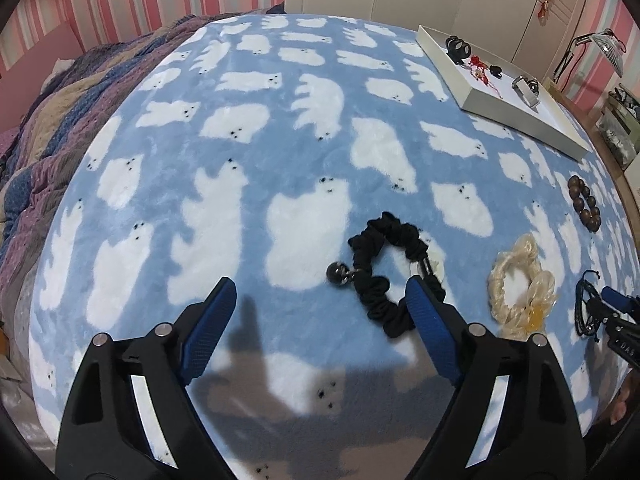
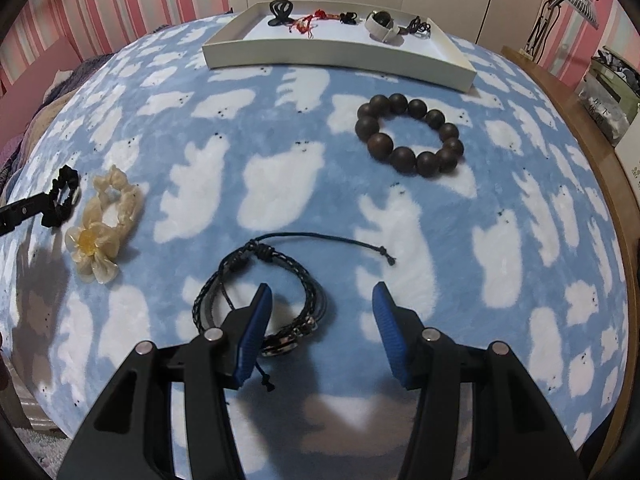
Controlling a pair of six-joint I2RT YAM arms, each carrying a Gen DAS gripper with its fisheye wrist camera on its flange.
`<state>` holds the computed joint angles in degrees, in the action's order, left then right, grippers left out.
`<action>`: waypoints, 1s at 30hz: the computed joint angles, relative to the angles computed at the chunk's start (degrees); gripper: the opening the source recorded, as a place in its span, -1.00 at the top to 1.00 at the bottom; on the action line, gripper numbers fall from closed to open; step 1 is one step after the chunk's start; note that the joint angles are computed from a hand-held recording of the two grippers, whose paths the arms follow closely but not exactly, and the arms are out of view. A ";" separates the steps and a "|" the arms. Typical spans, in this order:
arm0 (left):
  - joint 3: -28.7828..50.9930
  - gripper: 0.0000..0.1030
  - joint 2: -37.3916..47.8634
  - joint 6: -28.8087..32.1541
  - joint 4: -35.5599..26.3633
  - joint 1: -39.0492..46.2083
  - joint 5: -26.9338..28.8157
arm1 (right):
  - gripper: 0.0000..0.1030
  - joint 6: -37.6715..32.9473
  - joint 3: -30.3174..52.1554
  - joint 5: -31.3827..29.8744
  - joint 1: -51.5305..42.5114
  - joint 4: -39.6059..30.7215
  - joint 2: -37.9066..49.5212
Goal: Organize jewelry
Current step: 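Grasp the black scrunchie with left gripper while right grasps black braided bracelet, then carry scrunchie and braided bracelet into the tray and open both grippers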
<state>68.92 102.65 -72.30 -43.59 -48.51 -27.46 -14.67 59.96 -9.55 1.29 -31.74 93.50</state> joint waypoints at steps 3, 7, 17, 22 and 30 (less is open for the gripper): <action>0.58 -0.44 1.24 1.61 0.95 1.39 1.51 | -0.01 0.23 0.60 -0.37 -0.19 0.14 1.34; 1.30 -0.14 2.68 2.53 1.38 2.46 2.51 | 0.36 -0.02 1.51 -2.03 -0.34 -0.05 2.34; 5.28 0.73 5.41 4.04 -1.45 3.62 1.81 | 0.83 -0.46 4.58 -4.87 -0.78 -0.17 4.97; 8.61 0.74 5.14 5.41 -2.69 4.10 0.43 | 0.86 -1.20 7.42 -5.43 -1.02 0.40 6.26; 23.93 0.74 10.36 14.78 -4.57 6.84 -0.39 | 0.88 -1.21 20.45 -6.77 -1.77 -1.02 12.52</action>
